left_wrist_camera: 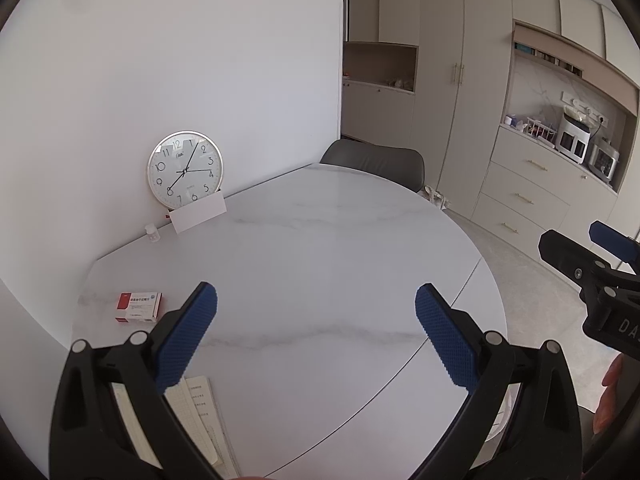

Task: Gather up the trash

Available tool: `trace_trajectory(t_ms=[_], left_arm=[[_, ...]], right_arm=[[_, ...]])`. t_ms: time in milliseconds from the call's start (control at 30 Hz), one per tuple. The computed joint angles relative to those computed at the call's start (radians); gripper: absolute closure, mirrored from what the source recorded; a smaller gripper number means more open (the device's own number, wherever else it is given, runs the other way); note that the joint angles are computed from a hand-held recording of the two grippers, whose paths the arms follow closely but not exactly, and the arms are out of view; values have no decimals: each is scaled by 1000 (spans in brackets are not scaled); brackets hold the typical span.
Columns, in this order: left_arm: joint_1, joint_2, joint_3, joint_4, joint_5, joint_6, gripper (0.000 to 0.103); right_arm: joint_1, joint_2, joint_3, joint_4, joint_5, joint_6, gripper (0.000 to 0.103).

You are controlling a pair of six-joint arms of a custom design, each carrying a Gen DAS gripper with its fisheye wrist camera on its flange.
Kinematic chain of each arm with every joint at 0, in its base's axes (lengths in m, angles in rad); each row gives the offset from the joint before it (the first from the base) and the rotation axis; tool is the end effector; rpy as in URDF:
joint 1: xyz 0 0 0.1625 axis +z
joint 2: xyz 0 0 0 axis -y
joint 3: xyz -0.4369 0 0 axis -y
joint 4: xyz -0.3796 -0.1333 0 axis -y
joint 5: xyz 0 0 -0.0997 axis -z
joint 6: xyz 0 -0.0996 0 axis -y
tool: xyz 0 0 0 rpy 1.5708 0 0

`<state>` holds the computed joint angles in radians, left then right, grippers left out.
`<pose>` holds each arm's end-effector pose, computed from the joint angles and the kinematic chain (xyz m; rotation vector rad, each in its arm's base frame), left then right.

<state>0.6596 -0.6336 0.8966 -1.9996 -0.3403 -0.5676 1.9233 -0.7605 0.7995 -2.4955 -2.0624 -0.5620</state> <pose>-0.5107 -0.6835 0.3061 0.2351 2.0690 -1.1176 0.3665 -0.7463 0.4705 0.7937 -2.2522 1.0563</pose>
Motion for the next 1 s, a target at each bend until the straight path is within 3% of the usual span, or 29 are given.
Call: trace_trajectory(t_ms=[667, 1000], left_arm=[[5, -6, 11, -4, 4, -12, 8], [15, -15, 6, 120, 14, -145, 8]], right_arm=[[-3, -6, 6, 2, 15, 1, 2], [-7, -2, 6, 19, 28, 10, 2]])
